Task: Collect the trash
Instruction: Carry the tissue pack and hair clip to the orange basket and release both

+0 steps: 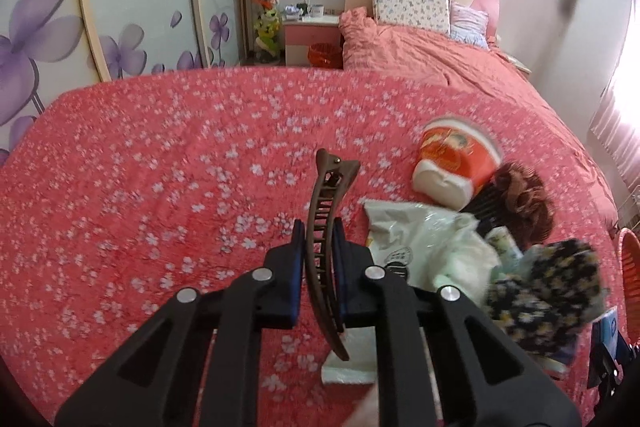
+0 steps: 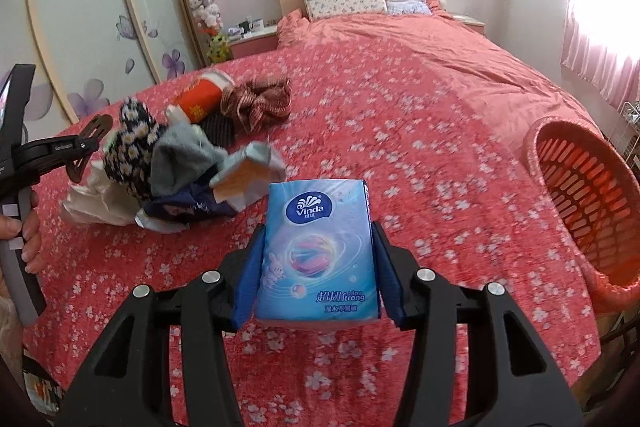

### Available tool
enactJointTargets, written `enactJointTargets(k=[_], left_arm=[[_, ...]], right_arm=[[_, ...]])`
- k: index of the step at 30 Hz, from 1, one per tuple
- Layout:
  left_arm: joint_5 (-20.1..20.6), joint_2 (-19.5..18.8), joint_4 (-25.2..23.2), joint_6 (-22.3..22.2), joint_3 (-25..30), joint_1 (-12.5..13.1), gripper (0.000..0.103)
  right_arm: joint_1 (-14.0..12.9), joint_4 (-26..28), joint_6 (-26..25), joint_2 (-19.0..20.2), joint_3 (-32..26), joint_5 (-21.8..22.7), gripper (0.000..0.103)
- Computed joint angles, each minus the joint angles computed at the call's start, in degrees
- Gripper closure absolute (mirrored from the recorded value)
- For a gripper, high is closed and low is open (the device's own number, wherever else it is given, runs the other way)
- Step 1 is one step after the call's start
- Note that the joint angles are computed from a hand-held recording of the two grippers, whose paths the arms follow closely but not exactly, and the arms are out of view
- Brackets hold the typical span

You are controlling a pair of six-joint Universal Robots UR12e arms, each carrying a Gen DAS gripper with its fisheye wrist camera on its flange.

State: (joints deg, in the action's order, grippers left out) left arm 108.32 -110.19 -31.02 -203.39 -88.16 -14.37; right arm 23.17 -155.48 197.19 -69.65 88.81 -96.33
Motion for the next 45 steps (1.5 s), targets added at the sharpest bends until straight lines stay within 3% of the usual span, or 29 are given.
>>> enactJointTargets(k=[9,18,28,45], left_arm=[[1.35,2.1,1.06,2.07,1.33,-2.84,0.089],[-2.17,1.52,0.84,4.59,4.08,-6.5,0.089],[-7.45,-1.96,0.36,8.09,9.01,-11.01,0.089],[-19.33,-11.25,-2.67,10.68,21.16,-16.96,0.089]], right_arm=[[-1.07,-4.08,0.56,-2.25,1.64,-1.03,0.052],[-3.01,-7.55,3.87,-4.72,4.21,-3.03,0.052],[-5.38,-10.34,6.08,-7.45,7.76,-7.8,0.052],[-10.56,-14.02,9.2,-10.15,12.84,-10.84,0.052]])
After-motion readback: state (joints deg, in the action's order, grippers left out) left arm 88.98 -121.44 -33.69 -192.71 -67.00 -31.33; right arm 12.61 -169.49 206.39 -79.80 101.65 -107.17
